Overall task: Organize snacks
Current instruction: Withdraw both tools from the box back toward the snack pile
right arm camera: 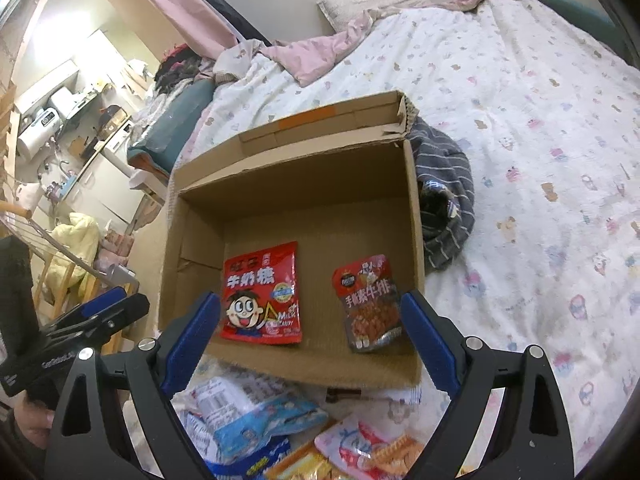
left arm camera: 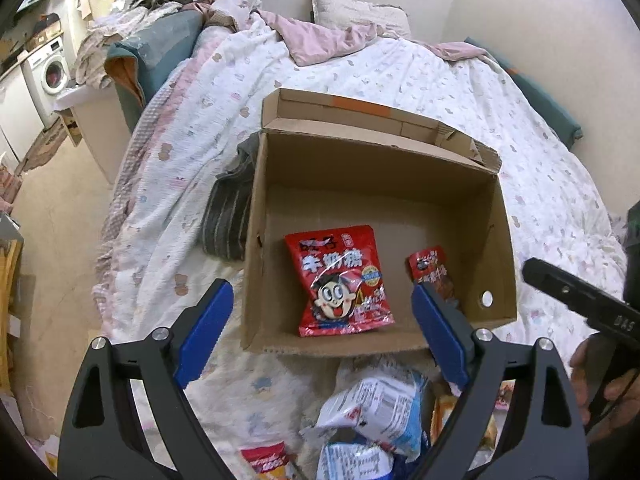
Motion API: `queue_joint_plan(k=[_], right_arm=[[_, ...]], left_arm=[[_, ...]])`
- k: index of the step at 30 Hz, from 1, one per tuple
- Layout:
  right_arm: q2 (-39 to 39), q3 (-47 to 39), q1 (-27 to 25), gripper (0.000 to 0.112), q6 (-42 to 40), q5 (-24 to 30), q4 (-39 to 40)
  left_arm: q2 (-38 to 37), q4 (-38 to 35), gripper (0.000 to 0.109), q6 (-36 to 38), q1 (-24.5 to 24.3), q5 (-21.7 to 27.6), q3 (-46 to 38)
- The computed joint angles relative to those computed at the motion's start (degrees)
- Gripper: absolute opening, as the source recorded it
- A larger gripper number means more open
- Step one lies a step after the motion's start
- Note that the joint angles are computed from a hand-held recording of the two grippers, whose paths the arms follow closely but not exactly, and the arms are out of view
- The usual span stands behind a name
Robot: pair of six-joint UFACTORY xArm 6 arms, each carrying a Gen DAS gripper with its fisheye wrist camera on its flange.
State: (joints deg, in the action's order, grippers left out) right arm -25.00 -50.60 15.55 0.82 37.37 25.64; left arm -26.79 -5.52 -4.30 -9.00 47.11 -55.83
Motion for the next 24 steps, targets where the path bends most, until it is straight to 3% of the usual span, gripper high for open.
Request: queue_joint_plan(k=[8, 24], right_arm=[[-9.4, 6.5, 0.1, 0.094, 4.1, 2.9, 0.0], [-26.1, 16.8, -2.2, 0.094, 10.0, 12.3, -2.5]], left_arm=[[-7.0, -3.3, 0.089, 0.4, 1.7, 4.0, 3.1], [-21.5, -0.8, 0.089, -2.0, 4.0, 12.8, 11.9]])
